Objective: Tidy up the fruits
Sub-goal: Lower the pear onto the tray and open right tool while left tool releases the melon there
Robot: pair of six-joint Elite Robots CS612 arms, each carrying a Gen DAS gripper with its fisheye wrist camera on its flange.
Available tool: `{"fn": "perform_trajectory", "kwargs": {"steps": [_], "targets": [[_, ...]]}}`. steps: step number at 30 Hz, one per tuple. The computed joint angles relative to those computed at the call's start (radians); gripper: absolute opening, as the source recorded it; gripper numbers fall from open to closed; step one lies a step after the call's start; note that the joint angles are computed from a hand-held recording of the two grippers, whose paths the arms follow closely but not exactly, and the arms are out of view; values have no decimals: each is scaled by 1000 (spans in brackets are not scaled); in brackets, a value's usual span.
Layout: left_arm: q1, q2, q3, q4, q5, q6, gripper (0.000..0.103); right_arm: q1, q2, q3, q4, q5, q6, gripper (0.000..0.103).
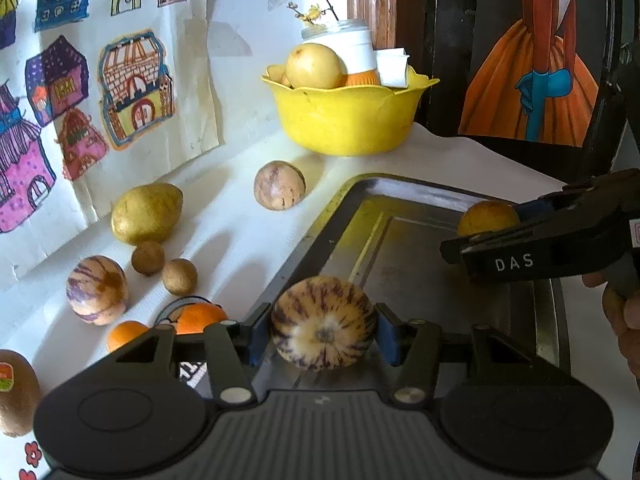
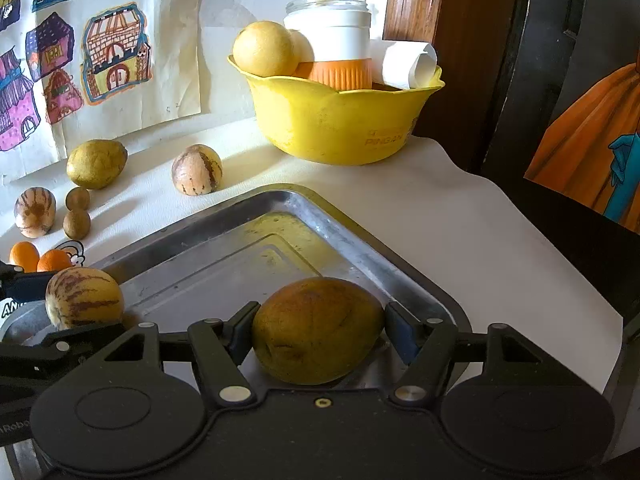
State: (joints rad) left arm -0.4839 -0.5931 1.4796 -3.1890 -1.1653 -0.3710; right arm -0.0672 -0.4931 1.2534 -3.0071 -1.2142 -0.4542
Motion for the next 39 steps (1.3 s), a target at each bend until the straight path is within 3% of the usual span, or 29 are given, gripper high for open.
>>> {"fn": "perform_trajectory", "kwargs": {"steps": [7,10,17,22,24,39], "targets": [[-2,-3,6,-17,11,7,71,-1,-4,7,-1,0,-2,70],[-2,-4,7,-17,10,3,73,-4,-5,14,-38,10,6,80],[-6,-9,15,-22,16,5,78,-7,-15,26,-62,28,20,84],[-10,-11,25,-60,26,15,95,-7,-21,40,-94,36,46,101],[-12,-11,28,-77,31,21,100,-8,-24,44,-100,38,51,102],[-13,-34,60,-101,43,6,103,-11,-50,81,-148,36,86,102]]}}
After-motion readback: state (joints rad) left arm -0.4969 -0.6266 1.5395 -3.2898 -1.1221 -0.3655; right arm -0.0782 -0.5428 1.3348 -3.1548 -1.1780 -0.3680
